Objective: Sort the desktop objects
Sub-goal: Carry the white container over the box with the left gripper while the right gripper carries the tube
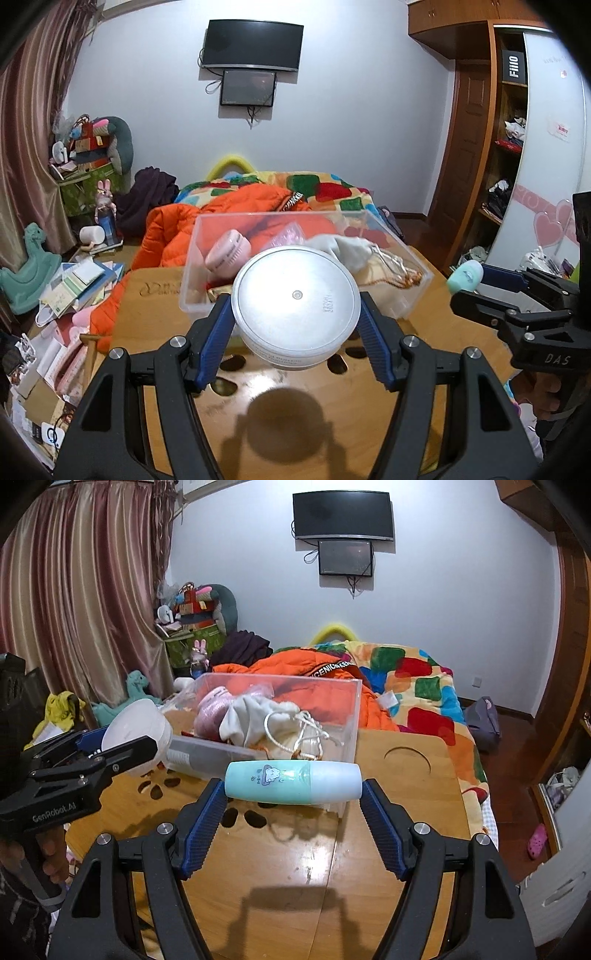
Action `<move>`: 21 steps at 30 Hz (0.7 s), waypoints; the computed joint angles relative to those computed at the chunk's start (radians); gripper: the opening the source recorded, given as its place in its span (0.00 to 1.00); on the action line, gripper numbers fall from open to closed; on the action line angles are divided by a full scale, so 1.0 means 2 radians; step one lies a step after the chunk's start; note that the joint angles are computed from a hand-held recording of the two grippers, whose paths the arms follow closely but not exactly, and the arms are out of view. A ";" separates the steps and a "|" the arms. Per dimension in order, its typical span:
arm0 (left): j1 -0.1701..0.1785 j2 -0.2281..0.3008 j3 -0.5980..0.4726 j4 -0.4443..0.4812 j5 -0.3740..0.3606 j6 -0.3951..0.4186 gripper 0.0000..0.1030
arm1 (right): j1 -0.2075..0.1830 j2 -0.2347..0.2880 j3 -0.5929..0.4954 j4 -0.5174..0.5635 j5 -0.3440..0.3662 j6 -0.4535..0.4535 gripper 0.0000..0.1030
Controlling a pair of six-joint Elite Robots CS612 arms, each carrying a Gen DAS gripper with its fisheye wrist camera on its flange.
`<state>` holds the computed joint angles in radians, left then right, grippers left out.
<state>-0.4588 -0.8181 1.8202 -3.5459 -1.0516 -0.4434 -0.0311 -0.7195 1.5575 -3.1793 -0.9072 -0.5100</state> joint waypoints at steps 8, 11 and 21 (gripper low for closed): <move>0.011 0.001 -0.009 -0.002 -0.002 0.002 0.63 | 0.001 0.005 -0.018 -0.002 0.007 0.012 0.69; 0.015 0.001 -0.012 -0.001 0.001 0.004 0.63 | 0.002 0.009 -0.027 -0.007 0.007 0.019 0.69; 0.035 0.011 -0.030 0.013 -0.015 -0.011 0.63 | 0.008 0.027 -0.063 0.023 0.002 0.023 0.69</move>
